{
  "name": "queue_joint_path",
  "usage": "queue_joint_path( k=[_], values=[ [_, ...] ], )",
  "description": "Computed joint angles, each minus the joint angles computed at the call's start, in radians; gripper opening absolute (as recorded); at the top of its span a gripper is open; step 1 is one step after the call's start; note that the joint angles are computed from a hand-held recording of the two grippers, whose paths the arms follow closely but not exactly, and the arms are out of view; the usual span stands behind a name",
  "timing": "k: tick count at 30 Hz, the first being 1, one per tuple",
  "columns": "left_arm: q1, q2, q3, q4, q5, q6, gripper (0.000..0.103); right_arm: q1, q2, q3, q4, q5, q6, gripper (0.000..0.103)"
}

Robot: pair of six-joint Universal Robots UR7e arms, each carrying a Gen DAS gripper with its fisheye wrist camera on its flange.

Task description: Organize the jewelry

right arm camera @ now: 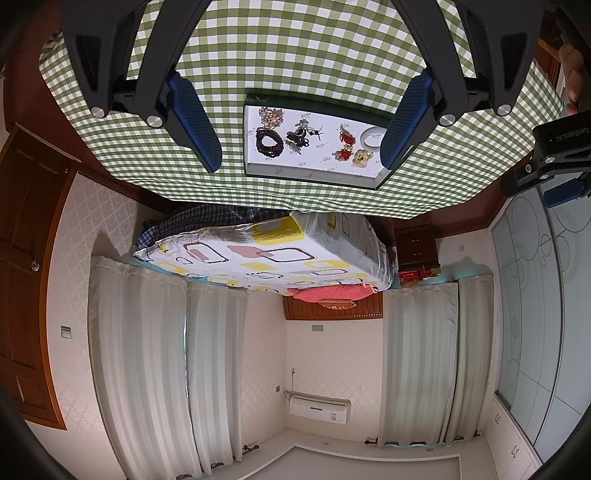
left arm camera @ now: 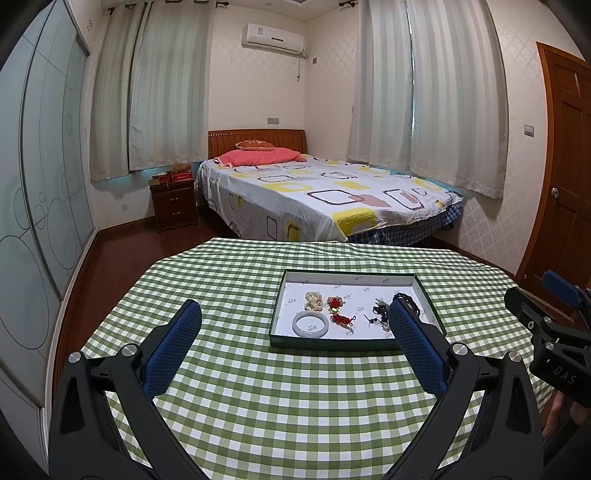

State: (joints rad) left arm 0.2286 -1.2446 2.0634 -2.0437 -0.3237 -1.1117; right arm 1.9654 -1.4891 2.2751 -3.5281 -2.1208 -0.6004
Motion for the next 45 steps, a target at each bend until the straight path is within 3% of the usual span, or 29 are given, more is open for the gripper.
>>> queue_joint_path(
  k=[34,45],
  values=[
    [0.005,-0.001,0.002,0.022,-0.002,-0.016,0.098,-0.002,0.003,0.011,-0.007,0.000,0.000,0.085],
    [0.013,0.016,0.030,-0.119,-0.005,0.074,0.099,-0.015,0.002,0.032,-0.012,0.006,0.004,0.085]
  ],
)
